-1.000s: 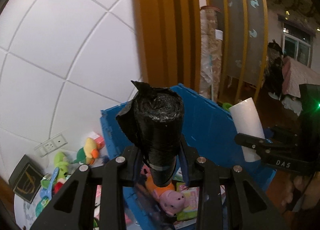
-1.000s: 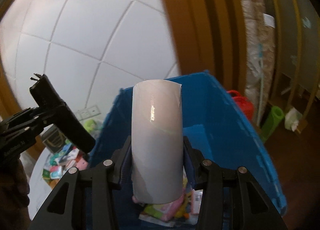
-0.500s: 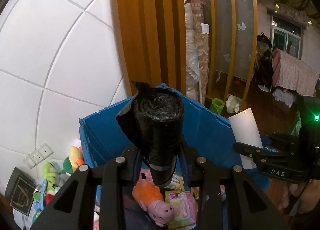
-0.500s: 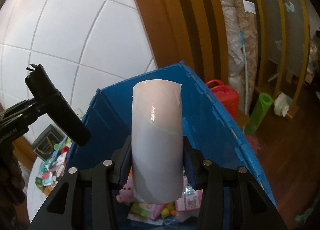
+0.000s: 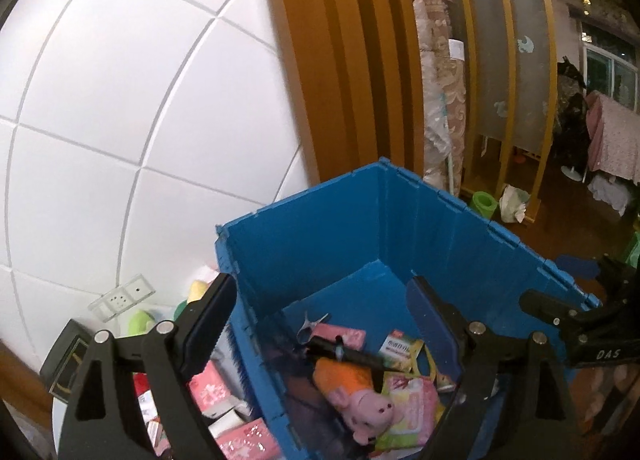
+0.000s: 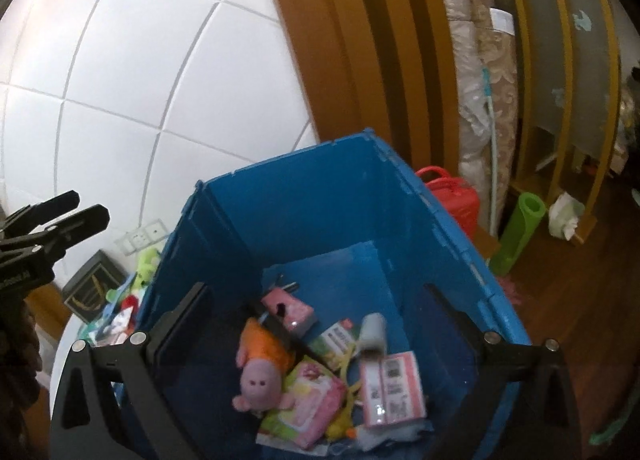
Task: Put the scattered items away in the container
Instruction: 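Move both tools back over the pile of items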
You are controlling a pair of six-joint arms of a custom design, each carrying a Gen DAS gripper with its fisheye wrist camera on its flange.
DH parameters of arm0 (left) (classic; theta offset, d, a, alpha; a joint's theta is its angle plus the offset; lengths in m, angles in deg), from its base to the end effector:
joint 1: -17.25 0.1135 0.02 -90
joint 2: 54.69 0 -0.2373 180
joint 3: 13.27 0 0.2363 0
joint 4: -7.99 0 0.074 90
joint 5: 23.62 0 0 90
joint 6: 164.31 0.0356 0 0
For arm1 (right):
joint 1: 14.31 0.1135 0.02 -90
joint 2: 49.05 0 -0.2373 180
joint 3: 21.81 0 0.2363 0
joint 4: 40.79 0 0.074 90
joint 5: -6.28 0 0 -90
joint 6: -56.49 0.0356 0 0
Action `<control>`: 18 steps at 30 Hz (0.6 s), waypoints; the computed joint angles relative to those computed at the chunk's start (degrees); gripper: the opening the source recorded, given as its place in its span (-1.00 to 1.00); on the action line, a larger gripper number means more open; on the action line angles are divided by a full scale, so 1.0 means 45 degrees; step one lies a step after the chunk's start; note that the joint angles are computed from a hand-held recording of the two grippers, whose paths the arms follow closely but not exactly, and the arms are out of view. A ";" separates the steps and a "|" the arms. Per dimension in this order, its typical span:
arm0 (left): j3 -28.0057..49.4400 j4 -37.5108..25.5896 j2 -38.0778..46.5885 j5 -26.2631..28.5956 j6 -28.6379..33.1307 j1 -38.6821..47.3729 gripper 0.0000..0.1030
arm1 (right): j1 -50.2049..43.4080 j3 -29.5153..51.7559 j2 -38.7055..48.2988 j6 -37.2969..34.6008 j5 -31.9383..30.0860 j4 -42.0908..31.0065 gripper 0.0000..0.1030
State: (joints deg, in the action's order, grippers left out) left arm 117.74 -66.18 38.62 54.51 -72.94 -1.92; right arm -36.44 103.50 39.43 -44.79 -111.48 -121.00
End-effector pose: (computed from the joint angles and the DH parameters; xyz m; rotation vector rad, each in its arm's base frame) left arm 0.2935 -0.0943 0.4302 0.2773 2.1745 0.0540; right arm 0.2652 -0.0899 0.4199 -0.0255 2.2356 0.2508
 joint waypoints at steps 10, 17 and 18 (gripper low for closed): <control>-0.2076 -0.0004 -0.2322 0.0359 -0.0035 0.1032 0.68 | 0.1578 -0.0998 -0.1346 0.0091 0.0576 -0.0180 0.97; -0.3728 -0.0119 -0.4332 0.1693 0.0380 0.3139 0.68 | 0.3790 -0.1430 -0.2256 0.0857 0.1669 -0.0184 0.97; -0.3866 -0.0213 -0.4559 0.1989 0.0485 0.3556 0.68 | 0.4295 -0.1546 -0.2410 0.1049 0.1949 -0.0141 0.98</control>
State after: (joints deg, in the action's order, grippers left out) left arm 100.35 -67.14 18.10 63.46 -70.76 14.08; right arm -17.11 96.55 28.59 -40.07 -102.71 -121.64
